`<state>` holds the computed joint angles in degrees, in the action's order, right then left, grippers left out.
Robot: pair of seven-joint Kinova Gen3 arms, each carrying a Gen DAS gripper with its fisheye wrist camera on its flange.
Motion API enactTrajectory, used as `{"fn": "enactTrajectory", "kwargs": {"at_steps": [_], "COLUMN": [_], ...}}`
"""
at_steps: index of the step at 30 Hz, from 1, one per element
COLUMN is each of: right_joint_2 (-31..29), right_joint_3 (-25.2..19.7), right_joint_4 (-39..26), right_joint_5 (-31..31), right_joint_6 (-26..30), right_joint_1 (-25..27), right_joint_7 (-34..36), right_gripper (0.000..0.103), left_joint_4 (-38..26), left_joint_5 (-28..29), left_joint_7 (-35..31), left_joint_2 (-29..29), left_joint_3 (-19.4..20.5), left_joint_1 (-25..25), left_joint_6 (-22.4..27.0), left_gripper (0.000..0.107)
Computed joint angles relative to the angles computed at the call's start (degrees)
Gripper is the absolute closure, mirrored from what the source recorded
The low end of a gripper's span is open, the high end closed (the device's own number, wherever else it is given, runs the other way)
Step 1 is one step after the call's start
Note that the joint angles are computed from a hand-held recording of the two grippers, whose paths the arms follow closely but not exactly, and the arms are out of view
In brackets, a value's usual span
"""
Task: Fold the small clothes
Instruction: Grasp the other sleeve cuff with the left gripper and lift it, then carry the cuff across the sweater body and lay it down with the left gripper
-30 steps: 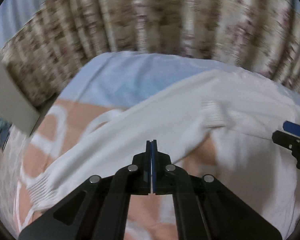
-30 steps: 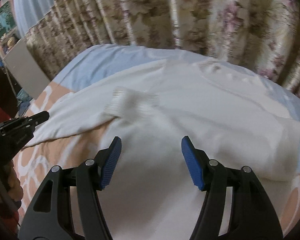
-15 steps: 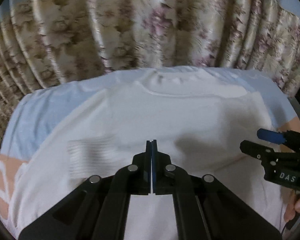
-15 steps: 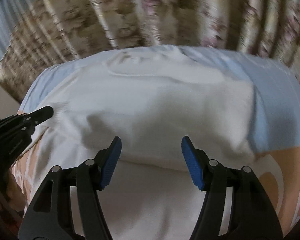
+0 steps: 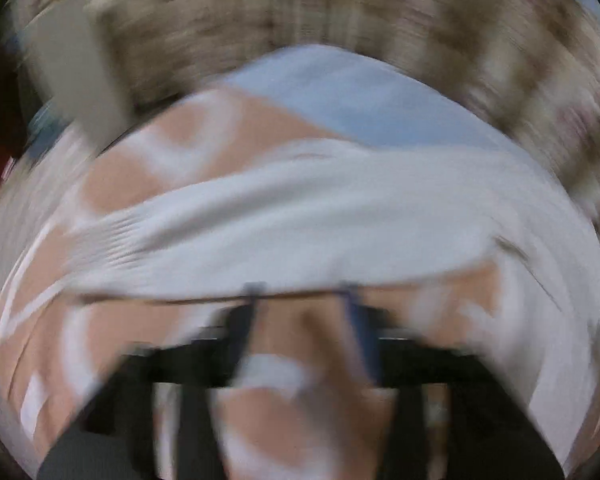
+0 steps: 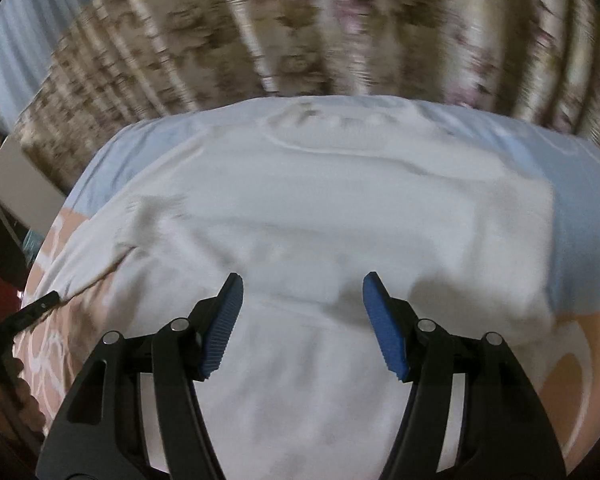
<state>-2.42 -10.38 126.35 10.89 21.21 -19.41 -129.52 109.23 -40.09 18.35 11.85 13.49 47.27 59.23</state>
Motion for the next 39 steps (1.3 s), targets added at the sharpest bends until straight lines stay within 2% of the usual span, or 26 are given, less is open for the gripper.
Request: {"fn": "enactTrajectory", "kwargs": {"at_steps": [3, 5, 10, 12, 15, 16, 18, 19, 21, 27, 28, 31, 34, 36, 39], "right_joint_2": [2.0, 3.6, 5.4, 5.6, 5.6, 5.6, 5.5, 5.4, 5.4, 5.1, 4.9, 3.7, 2.3, 1.1, -0.6], "right_joint_3": [-1.2, -1.3, -0.5, -0.1, 0.4, 0.5, 0.7, 0.8, 0.9, 1.2, 1.3, 1.5, 2.0, 2.4, 2.8], "right_joint_4": [-1.6, -2.7, -4.4, -4.7, -4.9, -4.7, -4.5, -4.4, -4.0, -2.9, -2.6, -1.6, -0.2, 0.9, 2.5], "right_joint_5": [1.9, 2.6, 6.7, 7.2, 8.0, 8.4, 8.4, 8.2, 8.1, 6.0, 5.7, 3.9, 0.7, -0.2, -1.7], "right_joint_6": [0.1, 0.3, 1.8, 2.2, 3.1, 3.1, 3.1, 3.0, 2.7, 0.8, 0.7, -0.2, -1.1, -1.1, -1.1], "right_joint_1": [-1.6, -3.1, -7.0, -7.7, -8.2, -8.3, -8.2, -8.0, -7.8, -6.7, -6.5, -5.2, -3.1, -1.7, 0.6], "right_joint_7": [-1.7, -2.7, -6.4, -6.9, -7.4, -8.0, -8.1, -8.1, -8.2, -6.4, -6.1, -4.6, -1.9, -1.1, 0.4], "right_gripper": [0.040, 0.040, 0.040, 0.040, 0.040, 0.040, 0.040, 0.040, 0.040, 0.040, 0.040, 0.040, 0.040, 0.040, 0.040], "left_joint_4": [6.3, 10.5, 16.7, 16.4, 17.2, 17.9, 17.9, 17.8, 17.1, 10.8, 8.8, 2.1, -5.0, -10.3, -18.2], "left_joint_5": [2.4, 3.0, 0.6, -0.9, -3.0, -3.1, -2.5, -2.3, -1.9, -4.5, -5.6, -10.2, -15.0, -17.0, -22.8], "left_joint_7": [7.0, 11.7, 20.9, 22.2, 24.0, 24.2, 22.8, 20.9, 18.4, 12.7, 10.4, 3.4, -3.6, -8.3, -15.2], "left_joint_2": [-6.1, -9.3, -11.2, -10.2, -10.2, -10.4, -10.7, -10.5, -10.1, -7.0, -6.2, -2.3, 3.6, 8.5, 16.5], "left_joint_3": [-7.2, -8.1, 1.0, 2.7, 2.6, 2.9, 3.0, 3.0, 3.1, 4.1, 5.6, 13.6, 21.6, 26.8, 32.8], "left_joint_1": [4.2, 3.5, -7.4, -8.6, -9.6, -10.6, -11.4, -12.0, -12.5, -9.7, -10.4, -14.7, -19.5, -21.6, -20.8], "left_joint_6": [0.3, -2.5, -8.8, -7.7, -8.7, -9.3, -8.8, -9.5, -9.3, -2.2, -1.5, -0.3, -3.4, -3.4, -2.8], "left_gripper": [0.044, 0.044, 0.044, 0.044, 0.046, 0.053, 0.076, 0.099, 0.099, 0.100, 0.100, 0.100, 0.100, 0.100, 0.100]}}
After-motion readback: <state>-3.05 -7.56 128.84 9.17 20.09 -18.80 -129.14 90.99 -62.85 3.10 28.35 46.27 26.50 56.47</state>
